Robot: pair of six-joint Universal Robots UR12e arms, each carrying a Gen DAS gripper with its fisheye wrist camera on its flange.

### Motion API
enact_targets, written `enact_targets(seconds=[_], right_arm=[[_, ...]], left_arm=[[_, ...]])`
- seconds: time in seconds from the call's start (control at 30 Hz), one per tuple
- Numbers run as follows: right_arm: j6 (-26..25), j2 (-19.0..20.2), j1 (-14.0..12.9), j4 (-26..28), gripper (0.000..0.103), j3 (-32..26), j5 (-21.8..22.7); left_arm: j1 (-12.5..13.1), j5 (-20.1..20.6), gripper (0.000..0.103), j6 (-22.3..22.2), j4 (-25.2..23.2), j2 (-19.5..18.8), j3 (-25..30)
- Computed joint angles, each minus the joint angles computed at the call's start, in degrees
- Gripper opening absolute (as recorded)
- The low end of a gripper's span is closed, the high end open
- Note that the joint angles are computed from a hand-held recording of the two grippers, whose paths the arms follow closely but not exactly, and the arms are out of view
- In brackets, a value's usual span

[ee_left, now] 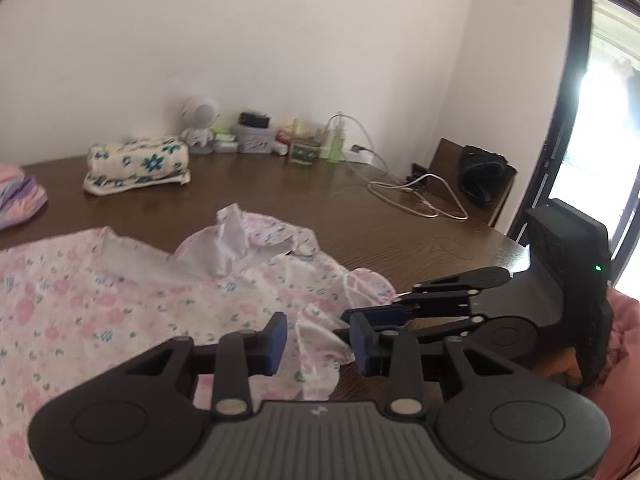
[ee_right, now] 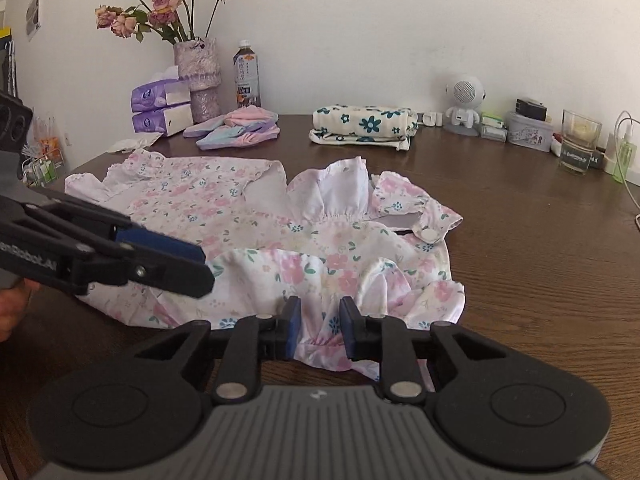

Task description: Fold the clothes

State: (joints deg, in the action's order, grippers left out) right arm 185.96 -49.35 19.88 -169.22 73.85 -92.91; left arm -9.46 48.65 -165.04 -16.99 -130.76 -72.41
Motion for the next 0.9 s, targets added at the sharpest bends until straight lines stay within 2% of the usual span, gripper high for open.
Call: enact_targets(seconds=[0.07,0.13,0.27,0.37,0.43,0.5,0.6,0.77,0.9], right_arm=[[-0.6,0.1,-0.1,1.3,0.022,-0.4,0.7],[-1.3,0.1,0.0,2.0,0.022,-0.6,0.7],[-1.3,-0.3,-0.2,1.4,0.022,0.0,2.0],[0.9,-1.5,-0.3,-4.0,0.022,2.5,1.7],[2.3,-2.6,-0.2,-8.3,0.022,4.4,-0.1],[3.2,-3.3,-0.1,-10.2,0.022,5.6,-2.6],[4.0,-3.5,-0.4,-7.7,0.022,5.5,-4.7],[3.4,-2.6,-0.7,-1.0,0.019,3.7,-4.1],[2.4,-2.3,-0.7,0.9,0.019,3.3,-3.8]], left_arm=[[-0.3,-0.2,0.019,3.4,-1.6,0.0,0.2],[-0.8,1.2,0.019,6.0,-3.9,0.0,0.5],[-1.1,3.7,0.019,6.4,-11.3,-0.9,2.5],[-0.9,3.4,0.018,5.6,-12.5,-1.3,2.9],[-0.8,2.9,0.018,4.8,-12.9,-1.4,3.1],[-0.7,2.6,0.018,4.4,-13.0,-1.4,3.2],[-0.7,2.5,0.018,4.0,-13.0,-1.4,3.2],[-0.5,2.1,0.018,3.7,-13.4,-1.4,3.2],[-0.4,1.6,0.018,2.9,-13.3,-1.5,3.2]])
